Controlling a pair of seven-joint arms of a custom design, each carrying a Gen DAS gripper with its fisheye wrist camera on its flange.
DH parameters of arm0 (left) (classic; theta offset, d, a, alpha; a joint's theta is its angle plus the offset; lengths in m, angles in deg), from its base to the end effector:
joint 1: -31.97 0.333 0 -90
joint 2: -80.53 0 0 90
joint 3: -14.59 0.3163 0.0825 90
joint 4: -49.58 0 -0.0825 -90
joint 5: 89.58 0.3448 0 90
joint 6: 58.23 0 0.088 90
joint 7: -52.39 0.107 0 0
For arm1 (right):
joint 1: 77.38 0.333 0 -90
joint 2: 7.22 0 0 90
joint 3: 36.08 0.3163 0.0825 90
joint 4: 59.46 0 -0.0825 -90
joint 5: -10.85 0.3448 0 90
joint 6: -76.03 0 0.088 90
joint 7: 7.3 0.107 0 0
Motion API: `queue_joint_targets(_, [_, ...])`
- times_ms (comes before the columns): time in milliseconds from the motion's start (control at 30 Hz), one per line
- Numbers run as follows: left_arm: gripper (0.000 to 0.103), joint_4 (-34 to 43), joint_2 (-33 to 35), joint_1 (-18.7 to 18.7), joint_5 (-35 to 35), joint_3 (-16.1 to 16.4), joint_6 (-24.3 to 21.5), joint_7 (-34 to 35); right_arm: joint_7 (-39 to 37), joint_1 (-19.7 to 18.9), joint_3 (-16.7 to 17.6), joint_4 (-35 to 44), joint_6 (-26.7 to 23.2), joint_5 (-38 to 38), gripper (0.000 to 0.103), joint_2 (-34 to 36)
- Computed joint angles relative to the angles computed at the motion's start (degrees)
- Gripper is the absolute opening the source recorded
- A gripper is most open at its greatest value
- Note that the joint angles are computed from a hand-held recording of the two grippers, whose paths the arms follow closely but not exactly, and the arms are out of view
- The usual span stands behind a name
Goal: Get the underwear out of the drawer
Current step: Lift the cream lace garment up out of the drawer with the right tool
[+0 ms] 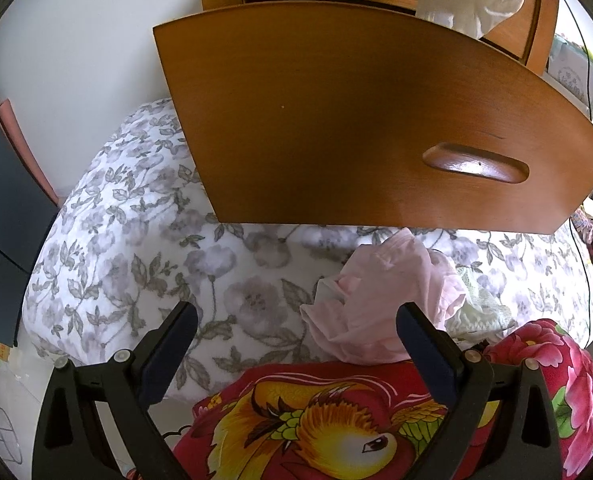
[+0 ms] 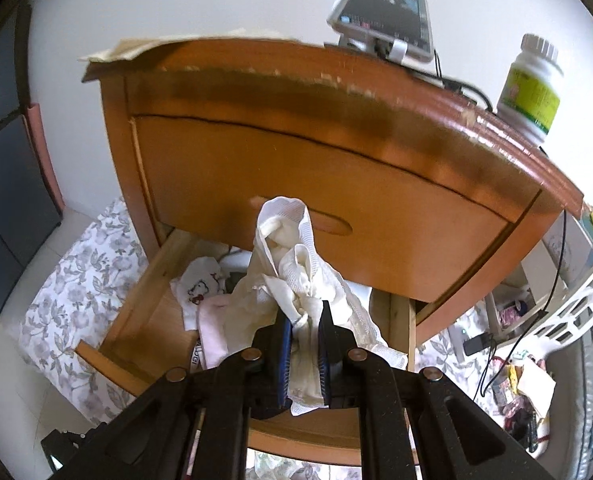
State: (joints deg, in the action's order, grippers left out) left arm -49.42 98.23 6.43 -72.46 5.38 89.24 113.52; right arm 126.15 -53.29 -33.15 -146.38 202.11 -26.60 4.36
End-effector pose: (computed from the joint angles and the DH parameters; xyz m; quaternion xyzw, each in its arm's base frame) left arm 0.5376 -0.3641 0.4829 -0.5738 0.7695 -0.2389 0.1468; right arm 0.5688 0.2625 0.6098 -0.6479 0.6660 -0.3266 0.1735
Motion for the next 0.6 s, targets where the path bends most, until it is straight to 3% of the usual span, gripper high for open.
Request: queue_joint_targets(600, [0.100,-0.18,-0.66,-1.30,5.99,1.02,-0.52,-4.41,1.28,0.36,3.63,-6.19,2.32,-4.47,0.012,-9.88])
